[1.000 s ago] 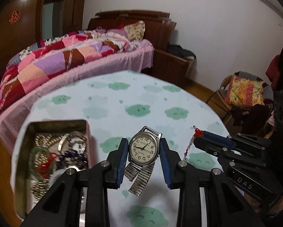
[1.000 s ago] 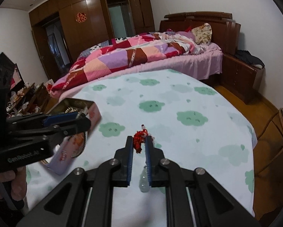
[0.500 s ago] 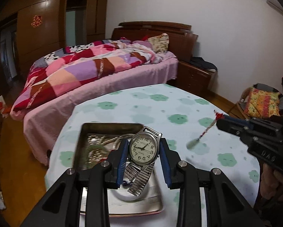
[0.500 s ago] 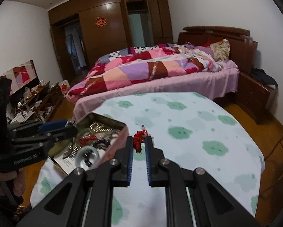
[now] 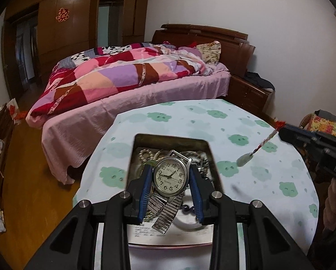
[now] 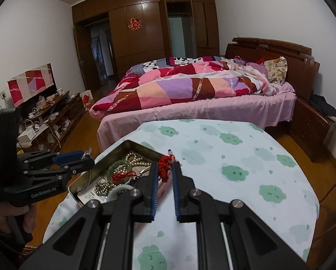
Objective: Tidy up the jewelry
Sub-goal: 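Carry the watch with the left tool while the right tool carries the red ornament over the tin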
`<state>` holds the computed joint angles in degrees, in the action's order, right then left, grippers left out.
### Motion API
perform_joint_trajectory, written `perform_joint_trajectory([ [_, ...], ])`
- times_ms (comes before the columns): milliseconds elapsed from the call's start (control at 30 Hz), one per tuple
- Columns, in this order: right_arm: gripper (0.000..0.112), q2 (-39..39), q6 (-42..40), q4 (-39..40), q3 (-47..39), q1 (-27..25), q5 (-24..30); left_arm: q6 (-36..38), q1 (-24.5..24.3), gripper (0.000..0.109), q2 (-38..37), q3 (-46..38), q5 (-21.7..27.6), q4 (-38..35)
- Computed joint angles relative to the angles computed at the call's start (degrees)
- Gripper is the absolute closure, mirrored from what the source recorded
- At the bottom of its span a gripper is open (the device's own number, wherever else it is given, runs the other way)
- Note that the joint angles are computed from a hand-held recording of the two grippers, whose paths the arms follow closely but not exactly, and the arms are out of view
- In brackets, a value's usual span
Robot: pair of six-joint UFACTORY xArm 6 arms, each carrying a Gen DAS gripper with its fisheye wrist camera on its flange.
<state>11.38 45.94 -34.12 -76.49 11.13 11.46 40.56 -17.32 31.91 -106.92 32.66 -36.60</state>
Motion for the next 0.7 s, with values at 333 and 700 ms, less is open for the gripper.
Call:
perform_joint_trajectory([
  [333, 0.099, 3.82, -5.28, 3.8, -5.84, 1.97, 1.52, -2.36, 1.48, 0.075, 1.54, -1.25, 0.0, 0.73],
  [700, 0.099, 8.16, -9.99, 8.34, -10.34, 3.21, 2.38, -6.4, 1.85, 0.075, 4.26, -3.64, 0.06, 3.95],
])
